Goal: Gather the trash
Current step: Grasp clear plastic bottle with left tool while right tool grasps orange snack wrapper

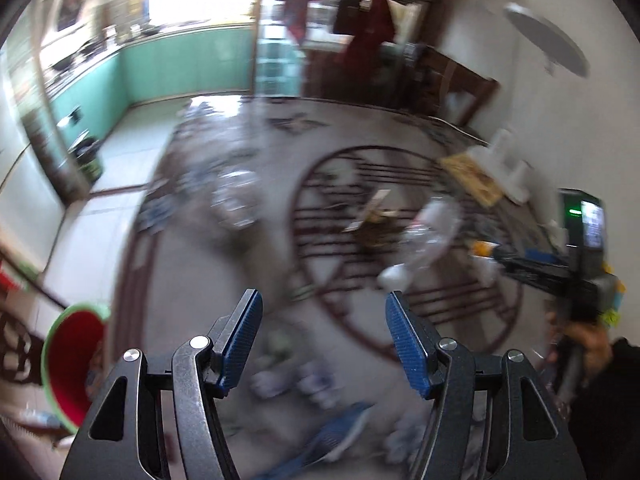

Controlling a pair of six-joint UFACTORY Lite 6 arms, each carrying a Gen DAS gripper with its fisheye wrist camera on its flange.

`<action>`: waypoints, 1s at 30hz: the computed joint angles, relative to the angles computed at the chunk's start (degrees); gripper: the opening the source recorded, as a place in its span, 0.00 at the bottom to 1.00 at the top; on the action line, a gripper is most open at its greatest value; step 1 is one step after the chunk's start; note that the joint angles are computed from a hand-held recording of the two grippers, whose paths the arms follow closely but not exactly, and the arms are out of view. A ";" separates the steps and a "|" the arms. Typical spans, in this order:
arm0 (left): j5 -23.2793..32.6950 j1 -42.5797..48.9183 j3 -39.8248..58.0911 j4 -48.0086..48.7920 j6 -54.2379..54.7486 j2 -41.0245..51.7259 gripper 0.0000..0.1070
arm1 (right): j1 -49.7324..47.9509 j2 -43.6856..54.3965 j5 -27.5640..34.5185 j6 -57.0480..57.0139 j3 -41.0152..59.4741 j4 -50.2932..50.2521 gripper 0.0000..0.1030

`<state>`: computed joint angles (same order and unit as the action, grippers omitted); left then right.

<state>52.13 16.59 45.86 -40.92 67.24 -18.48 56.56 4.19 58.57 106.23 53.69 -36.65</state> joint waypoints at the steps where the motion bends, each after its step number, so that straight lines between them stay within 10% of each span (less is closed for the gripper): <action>1: -2.22 -4.43 -0.44 0.76 -2.54 -0.32 0.59 | -1.49 -0.49 -2.66 -0.77 -1.73 -0.19 0.72; 7: -12.29 -26.25 1.90 5.63 -16.55 6.85 0.59 | -6.83 -0.16 -12.58 -3.44 -5.95 -1.54 0.68; 11: -17.77 -36.03 5.95 8.39 -21.82 15.07 0.59 | -9.72 -2.76 -19.18 -4.16 -10.31 -1.92 0.37; 15: -20.68 -41.16 10.38 8.85 -21.53 22.38 0.59 | -11.26 -5.49 -22.09 -3.48 -13.63 -2.87 0.28; 30: -17.24 -47.46 35.30 11.94 -26.11 52.29 0.59 | -7.60 -15.62 -16.96 5.52 -19.92 -7.75 0.25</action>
